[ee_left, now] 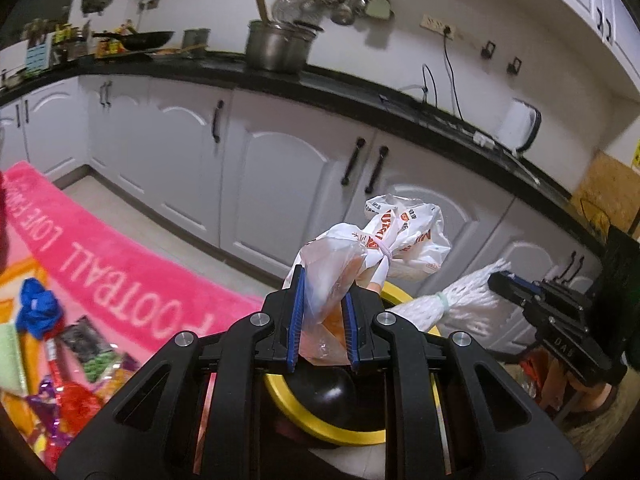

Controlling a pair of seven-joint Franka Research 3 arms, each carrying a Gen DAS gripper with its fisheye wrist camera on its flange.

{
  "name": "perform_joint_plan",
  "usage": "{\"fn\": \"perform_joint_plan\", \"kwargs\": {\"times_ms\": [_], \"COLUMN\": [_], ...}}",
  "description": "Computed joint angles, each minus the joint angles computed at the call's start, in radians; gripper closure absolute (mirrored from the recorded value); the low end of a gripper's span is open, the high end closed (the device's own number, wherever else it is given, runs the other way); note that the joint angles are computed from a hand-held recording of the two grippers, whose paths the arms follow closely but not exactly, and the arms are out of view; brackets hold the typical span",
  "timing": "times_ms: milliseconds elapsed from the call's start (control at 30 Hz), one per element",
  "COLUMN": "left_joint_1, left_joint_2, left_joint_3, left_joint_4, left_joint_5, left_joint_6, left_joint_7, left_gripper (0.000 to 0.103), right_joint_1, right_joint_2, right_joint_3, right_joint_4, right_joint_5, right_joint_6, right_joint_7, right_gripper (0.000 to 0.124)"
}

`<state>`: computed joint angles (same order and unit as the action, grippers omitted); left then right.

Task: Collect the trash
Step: 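Carry the white bags with both tools over the yellow-rimmed bin, then open both tools to drop the white bags into the bin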

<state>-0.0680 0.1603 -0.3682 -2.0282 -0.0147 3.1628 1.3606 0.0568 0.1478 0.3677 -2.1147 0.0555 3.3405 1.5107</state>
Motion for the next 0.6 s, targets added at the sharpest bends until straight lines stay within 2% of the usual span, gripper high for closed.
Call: {"fn": "perform_joint_plan", "kwargs": {"times_ms": [67,167,300,367,433,467,600], "left_joint_1": [-0.033,-0.106,-0.144,-0.152,-0.158,-0.156,-0.138], "left_joint_2": [0.026,0.055,0.088,0.105,0.119,0.122,0.134], "left_joint_3": [0.025,0.099,0.136,0.142,0.147,0.145,0.126], "left_joint_4": [0.023,0.049,0.075,0.091,0.102,0.102,0.105], "left_joint_5": [0.033,0.119,0.191,0.217,0.236,0.239,0.231], "left_joint_6": [-0.017,-0.044,-0.092,-0.119,-0.141,-0.147,-0.170], "left_joint_7": [-0.019,-0.083,-0.141,-0.156,-0.172,-0.175,-0.170], "left_gripper": [0.091,0.091,0.091,0.091,0.090,0.090,0.087], "right_joint_1": [0.129,0.213,0.420,0.443,0.388,0.388,0.427], "right_joint_2": [-0.007,-0.003,0.012,0.020,0.030,0.037,0.059], "right_joint_3": [-0.139,-0.233,-0.436,-0.455,-0.399,-0.400,-0.442], "right_joint_4": [-0.015,-0.025,-0.027,-0.022,-0.013,-0.007,0.011], "right_joint_5": [0.058,0.114,0.217,0.245,0.249,0.248,0.224], "right_joint_6": [0.004,-0.001,-0.014,-0.027,-0.048,-0.057,-0.096], "right_joint_7": [-0.038,-0.079,-0.167,-0.187,-0.193,-0.193,-0.164], "right_gripper": [0.118,0.118,0.118,0.118,0.118,0.118,0.118]}}
